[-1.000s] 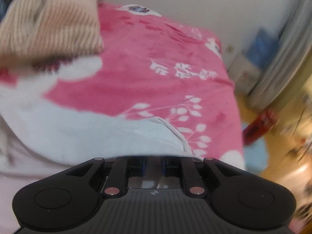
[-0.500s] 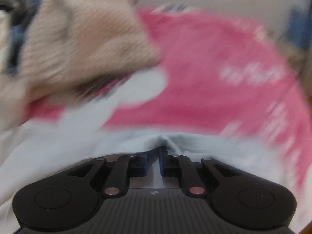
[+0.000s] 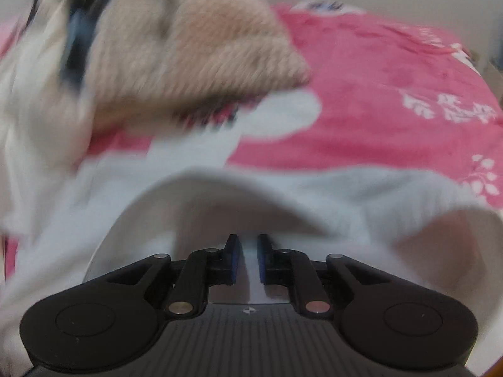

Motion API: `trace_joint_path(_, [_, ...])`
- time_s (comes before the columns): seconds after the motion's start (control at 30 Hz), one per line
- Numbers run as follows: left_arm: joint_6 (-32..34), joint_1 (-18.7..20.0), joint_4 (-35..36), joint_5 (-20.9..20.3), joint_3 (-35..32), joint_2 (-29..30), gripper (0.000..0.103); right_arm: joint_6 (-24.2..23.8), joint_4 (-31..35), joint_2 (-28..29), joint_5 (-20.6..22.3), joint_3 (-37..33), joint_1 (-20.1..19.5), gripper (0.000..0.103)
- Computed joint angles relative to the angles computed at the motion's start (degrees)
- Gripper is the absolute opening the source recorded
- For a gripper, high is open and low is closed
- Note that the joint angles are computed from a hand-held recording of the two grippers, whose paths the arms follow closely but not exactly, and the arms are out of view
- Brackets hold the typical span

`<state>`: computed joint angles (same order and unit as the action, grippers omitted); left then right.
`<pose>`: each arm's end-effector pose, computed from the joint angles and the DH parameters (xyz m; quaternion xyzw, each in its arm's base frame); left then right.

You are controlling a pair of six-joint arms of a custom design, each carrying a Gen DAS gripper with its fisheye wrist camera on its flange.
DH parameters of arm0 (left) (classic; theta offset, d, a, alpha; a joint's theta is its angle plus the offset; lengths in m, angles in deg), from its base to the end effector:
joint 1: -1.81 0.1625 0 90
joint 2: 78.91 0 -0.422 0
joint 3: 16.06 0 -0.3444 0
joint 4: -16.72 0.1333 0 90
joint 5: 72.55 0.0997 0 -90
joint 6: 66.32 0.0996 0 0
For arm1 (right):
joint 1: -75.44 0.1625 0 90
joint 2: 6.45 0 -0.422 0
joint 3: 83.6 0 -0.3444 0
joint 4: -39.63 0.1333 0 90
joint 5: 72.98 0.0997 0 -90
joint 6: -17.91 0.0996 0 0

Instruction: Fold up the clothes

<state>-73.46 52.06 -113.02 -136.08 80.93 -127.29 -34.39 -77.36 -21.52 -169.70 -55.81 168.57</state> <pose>-0.2424 -0.5694 0.1161 0.2895 0.9265 -0.0218 0.2394 0.1687 -0.8565 0.1251 0.4542 -0.8803 0.0886 0.1045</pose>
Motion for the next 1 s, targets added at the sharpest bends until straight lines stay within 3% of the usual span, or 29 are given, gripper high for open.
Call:
trace_joint_path(0.07, [0.1, -0.1, 0.6, -0.1, -0.1, 0.0, 0.04, 5.7, -3.7, 2.1, 0.3, -3.2, -0.1, 0.012])
trace_joint_path(0.17, [0.1, -0.2, 0.7, -0.3, -0.5, 0.4, 0.04, 14.1, -1.5, 4.3, 1.2, -10.1, -0.5, 0.014])
trace_joint_path(0.27, [-0.2, -0.1, -1.2, -0.5, 0.5, 0.1, 0.04, 15.6, -5.0, -2.5, 2.3, -0.7, -1.2, 0.015])
trace_joint_path(0.5, [-1.7, -0.5, -7.7, -0.8, 4.1, -0.8, 0.043, 14.1, -16.8, -19.1, 7.5, 19.9, -2.3, 0.015])
trace_joint_path(0.6, [-3.5, -0.6, -9.4, -0.7, 5.1, -0.9, 0.043, 11.8, -12.6, -24.6, 7.5, 23.8, -2.0, 0.015])
trace_joint_path(0.77, [-4.9, -1.1, -12.7, 0.4, 7.0, -1.0, 0.043, 8.4, 1.0, -28.3, -0.3, 29.9, -1.5, 0.015])
trace_joint_path(0.93, [-4.7, -1.3, -15.2, 1.1, 8.6, -1.5, 0.043, 4.0, -7.4, -27.7, -14.9, 35.9, -2.6, 0.012])
trace_joint_path(1.0, [-4.5, -1.0, -15.6, 1.0, 9.0, -2.1, 0.043, 5.5, -10.4, -27.2, -17.6, 34.2, -3.4, 0.01])
